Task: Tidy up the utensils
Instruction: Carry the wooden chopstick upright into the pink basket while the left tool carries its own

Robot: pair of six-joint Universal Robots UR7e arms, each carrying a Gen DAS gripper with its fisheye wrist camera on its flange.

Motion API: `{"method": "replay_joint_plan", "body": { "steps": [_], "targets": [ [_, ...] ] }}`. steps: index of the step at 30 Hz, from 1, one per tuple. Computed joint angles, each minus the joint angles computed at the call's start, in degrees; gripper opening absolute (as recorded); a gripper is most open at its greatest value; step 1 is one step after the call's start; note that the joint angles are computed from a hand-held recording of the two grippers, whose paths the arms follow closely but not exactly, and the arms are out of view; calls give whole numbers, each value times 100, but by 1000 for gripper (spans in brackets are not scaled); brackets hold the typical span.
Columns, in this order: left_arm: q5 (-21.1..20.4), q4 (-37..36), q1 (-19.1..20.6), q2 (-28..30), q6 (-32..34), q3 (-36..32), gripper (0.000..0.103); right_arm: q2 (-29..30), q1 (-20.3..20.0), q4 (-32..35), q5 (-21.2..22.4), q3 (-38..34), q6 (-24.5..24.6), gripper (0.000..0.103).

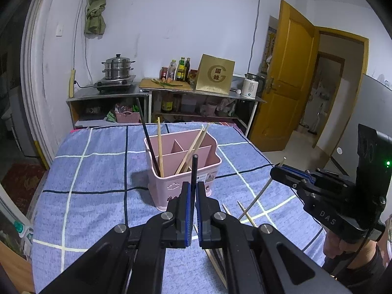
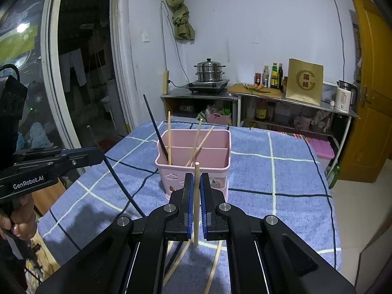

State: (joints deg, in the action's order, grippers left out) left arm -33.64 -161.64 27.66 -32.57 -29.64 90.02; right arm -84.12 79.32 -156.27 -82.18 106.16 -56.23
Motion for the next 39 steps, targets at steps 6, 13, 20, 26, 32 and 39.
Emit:
{"method": "replay_joint_plan", "body": {
  "steps": [6, 13, 20, 26, 32, 39],
  "targets": [
    [-67, 46, 55, -6, 151, -203, 4, 60, 104, -17, 4, -88, 19, 5],
    [-101, 132, 115, -3, 341, -562, 4, 240, 293, 1, 6, -350, 112, 5],
    [-16, 30, 125, 18, 769, -1047, 4, 423, 495, 19, 48, -646, 223, 5],
    [107, 26, 163, 92, 1152, -1511, 4, 594, 649, -42, 83, -879, 334, 5],
    [130, 280, 359, 176, 1244, -1915, 4, 816, 800, -89, 106, -1123, 479, 5],
    [55, 336, 587, 313, 1406, -2240, 4, 1099, 895, -91, 79, -1372, 526, 5]
  ]
}}
